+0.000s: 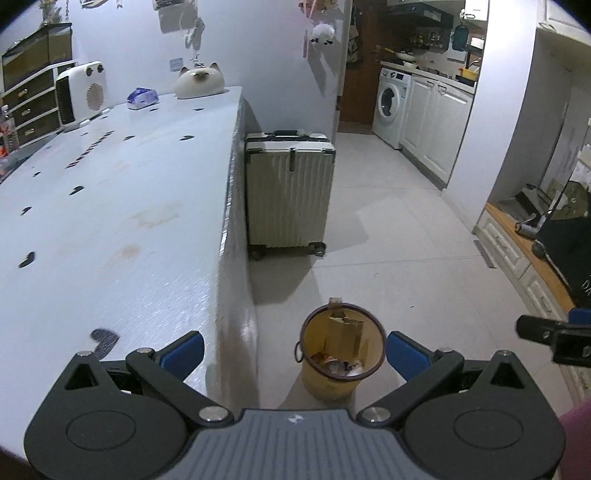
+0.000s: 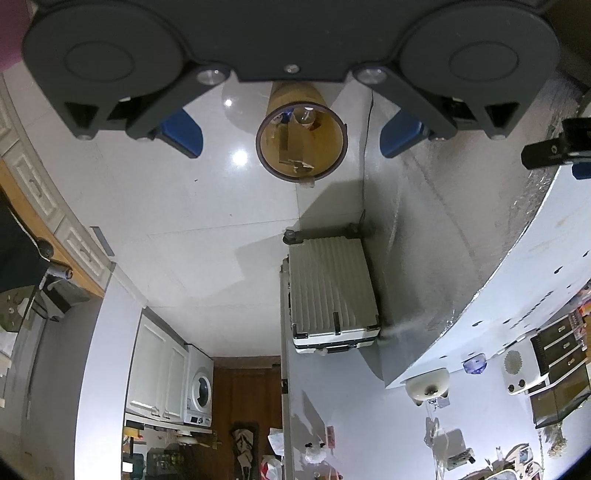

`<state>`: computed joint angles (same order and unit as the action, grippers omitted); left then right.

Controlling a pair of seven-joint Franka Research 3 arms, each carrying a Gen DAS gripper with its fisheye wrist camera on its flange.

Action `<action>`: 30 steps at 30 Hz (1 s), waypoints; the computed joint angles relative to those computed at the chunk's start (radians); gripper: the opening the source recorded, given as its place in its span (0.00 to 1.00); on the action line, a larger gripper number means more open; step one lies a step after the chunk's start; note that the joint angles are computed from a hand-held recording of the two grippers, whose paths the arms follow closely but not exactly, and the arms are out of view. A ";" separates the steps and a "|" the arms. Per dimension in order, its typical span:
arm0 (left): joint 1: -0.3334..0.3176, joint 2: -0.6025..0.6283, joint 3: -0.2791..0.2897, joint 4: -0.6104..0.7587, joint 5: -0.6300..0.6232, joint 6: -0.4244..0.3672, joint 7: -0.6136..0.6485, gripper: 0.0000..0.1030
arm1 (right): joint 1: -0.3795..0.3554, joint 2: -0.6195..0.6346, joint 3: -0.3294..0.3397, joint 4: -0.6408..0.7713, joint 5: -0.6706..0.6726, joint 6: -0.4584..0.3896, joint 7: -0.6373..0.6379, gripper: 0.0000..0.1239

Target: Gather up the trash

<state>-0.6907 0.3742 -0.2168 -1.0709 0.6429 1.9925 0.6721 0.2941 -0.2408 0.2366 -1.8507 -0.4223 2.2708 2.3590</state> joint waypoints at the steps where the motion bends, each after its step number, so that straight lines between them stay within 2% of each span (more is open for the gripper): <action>1: -0.003 -0.007 0.002 -0.009 0.006 -0.005 -0.005 1.00 | 0.001 -0.004 0.000 -0.002 0.001 -0.002 -0.002 0.83; 9: 0.014 -0.064 -0.017 -0.089 0.017 0.002 -0.050 1.00 | 0.002 -0.026 0.010 -0.011 0.009 -0.016 -0.007 0.83; 30: 0.026 -0.086 -0.039 -0.118 0.027 -0.022 -0.069 1.00 | 0.009 -0.031 0.029 0.000 -0.015 -0.057 0.019 0.83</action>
<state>-0.6644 0.2884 -0.2556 -1.1889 0.6703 1.9707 0.6033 0.3029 -0.2722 0.2660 -1.8509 -0.4377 2.2142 2.3782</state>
